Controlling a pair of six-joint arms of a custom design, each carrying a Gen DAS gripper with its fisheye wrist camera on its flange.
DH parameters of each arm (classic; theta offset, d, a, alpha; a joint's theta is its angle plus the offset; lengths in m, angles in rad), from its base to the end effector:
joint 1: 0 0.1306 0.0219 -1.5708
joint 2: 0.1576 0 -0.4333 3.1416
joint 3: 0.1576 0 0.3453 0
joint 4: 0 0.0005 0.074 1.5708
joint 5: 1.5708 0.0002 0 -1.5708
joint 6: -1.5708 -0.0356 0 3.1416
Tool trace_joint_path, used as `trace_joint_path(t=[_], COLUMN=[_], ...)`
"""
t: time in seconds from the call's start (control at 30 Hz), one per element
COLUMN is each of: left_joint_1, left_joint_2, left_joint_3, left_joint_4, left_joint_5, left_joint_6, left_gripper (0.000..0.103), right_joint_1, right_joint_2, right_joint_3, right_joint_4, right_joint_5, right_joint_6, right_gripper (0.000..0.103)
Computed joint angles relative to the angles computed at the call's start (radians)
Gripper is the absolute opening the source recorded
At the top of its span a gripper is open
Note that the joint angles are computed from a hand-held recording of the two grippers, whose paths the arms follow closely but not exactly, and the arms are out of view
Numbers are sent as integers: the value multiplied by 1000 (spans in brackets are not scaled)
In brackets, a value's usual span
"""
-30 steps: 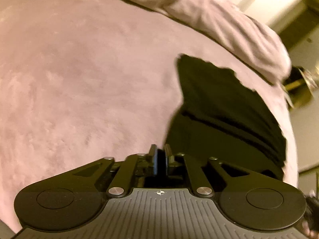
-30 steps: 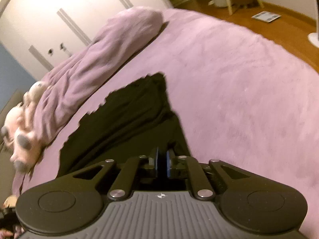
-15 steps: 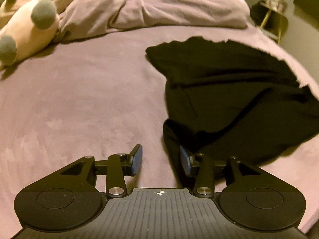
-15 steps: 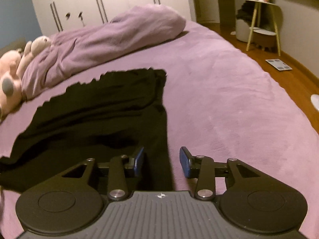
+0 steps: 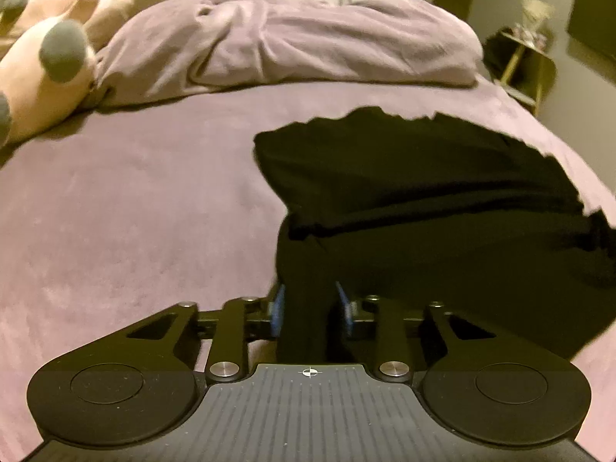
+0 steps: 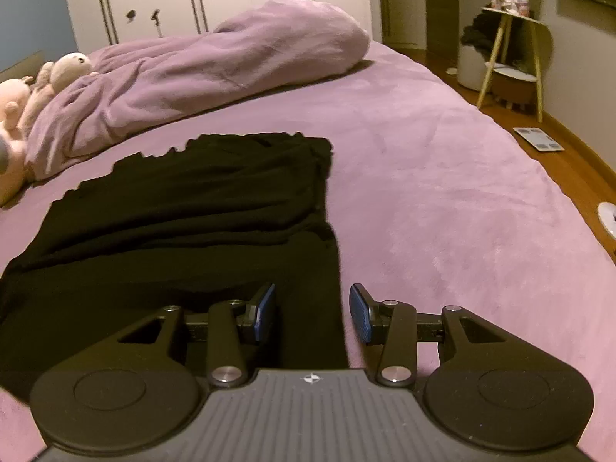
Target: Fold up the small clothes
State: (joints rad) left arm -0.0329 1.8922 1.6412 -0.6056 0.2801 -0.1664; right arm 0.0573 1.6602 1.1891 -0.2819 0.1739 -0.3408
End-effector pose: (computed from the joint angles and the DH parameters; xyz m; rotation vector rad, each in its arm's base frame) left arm 0.6261 -0.0310 0.3475 0.3641 2.3740 -0.2777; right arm 0.5145 0.0228 0.3193 0.4124 2.2726 0.0005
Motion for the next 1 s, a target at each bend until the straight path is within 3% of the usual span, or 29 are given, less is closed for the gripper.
trace_joint_path(t=[0.03,0.1,0.2,0.3,0.57,0.7,0.83,1.0], left_joint_1=[2,2,1,-3,20,5,-22,-52], left_joint_2=[7,20,26,10,-43,-8,69,195], left_joint_3=[13,36,45,26,51,137,259,450], left_joint_4=[-14,-37,-43,-17,31,67,47,-61], left_joint_5=[10,10,13,-10,64,26,-37,-92], left_joint_6=[15,41,51,47,115,161,186,186], left_gripper=[14,10,7,6,6,6,6,6], right_joint_1=[-3,-8,-8,-10,-9,-15,-20,-19], right_joint_2=[4,15,23,12,-68,-48,19,128], right_joint_3=[3,14,20,4,-31,24,114,249], right_joint_4=[2,-6,-15,9,108,127,124,49], right_joint_5=[-1,-11,-18,-21,-46,-38,3,34], right_joint_6=[-1,6,5,-16,-32,-44,-64,-59], right_gripper=[42,39,13,5,4,4,4,4])
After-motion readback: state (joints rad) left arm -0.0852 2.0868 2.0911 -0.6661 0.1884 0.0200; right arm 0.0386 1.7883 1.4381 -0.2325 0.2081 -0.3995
